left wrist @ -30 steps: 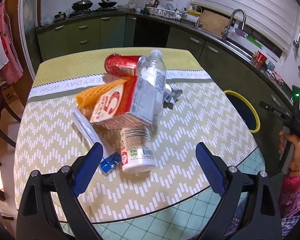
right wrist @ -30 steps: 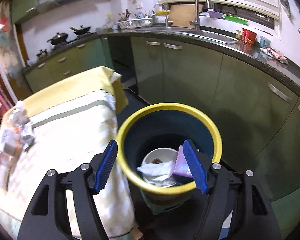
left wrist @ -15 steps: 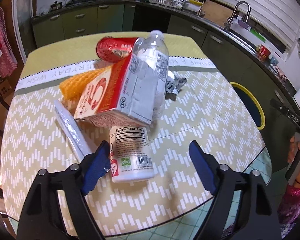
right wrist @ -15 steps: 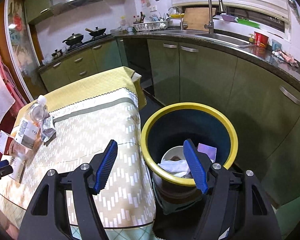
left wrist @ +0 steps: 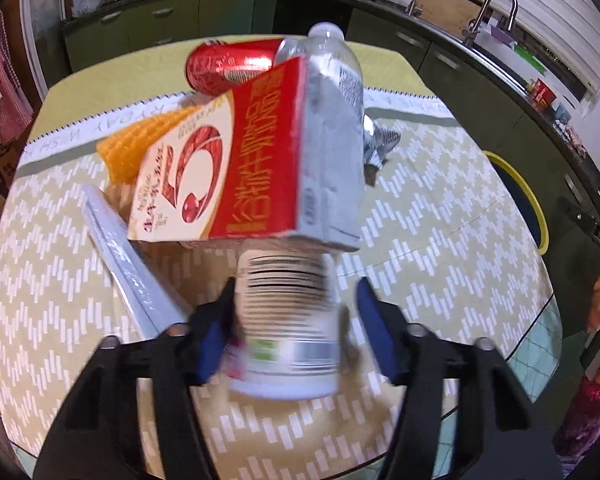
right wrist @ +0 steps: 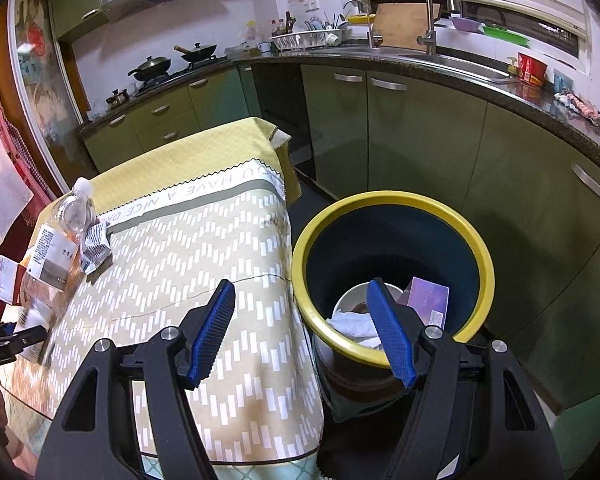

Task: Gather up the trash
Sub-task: 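Grasp the white supplement bottle with the left gripper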

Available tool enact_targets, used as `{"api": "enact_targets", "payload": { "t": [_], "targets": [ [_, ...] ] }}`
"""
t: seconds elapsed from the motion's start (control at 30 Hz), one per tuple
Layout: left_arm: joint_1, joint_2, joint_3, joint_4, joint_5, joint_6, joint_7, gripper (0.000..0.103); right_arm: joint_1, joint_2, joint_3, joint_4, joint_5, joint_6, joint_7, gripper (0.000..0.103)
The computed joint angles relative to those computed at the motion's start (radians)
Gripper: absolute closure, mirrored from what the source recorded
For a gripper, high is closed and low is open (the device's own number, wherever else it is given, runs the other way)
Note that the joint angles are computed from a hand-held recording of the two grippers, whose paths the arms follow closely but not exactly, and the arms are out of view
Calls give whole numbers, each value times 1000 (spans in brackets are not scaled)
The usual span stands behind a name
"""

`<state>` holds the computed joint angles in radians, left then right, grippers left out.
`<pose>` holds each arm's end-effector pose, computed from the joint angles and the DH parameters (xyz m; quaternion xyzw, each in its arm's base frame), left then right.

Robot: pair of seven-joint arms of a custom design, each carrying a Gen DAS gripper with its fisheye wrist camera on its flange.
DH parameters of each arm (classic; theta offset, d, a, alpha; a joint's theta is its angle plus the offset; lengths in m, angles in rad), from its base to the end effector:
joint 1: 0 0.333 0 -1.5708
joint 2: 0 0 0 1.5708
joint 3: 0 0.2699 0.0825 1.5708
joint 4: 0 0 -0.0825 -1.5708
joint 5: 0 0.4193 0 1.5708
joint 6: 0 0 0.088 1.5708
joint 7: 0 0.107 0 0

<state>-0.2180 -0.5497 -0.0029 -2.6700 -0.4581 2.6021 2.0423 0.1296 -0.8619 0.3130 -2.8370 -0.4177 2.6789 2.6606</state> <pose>0.4474 -0.0911 0.4018 -0.5482 0.7875 -0.2681 0.0862 0.3694 0.1703 0.4391 -0.5239 0.7521 -0.2779 0.2874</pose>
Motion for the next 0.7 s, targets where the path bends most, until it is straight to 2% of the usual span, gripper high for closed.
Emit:
{"api": "enact_targets", "payload": {
  "t": [0.3,0.5,0.7],
  "targets": [
    [-8,-21,-6,-28,12,15,15,58,4,9,5,9,-5,0,6,35],
    [-21,-112,5,-79,23,-20,26,58,13,-14,2,1,-4,-4,2,35],
    [-49,-239,37,-133,19,-89,80,58,20,-35,-1,-9,4,0,-8,35]
  ]
}}
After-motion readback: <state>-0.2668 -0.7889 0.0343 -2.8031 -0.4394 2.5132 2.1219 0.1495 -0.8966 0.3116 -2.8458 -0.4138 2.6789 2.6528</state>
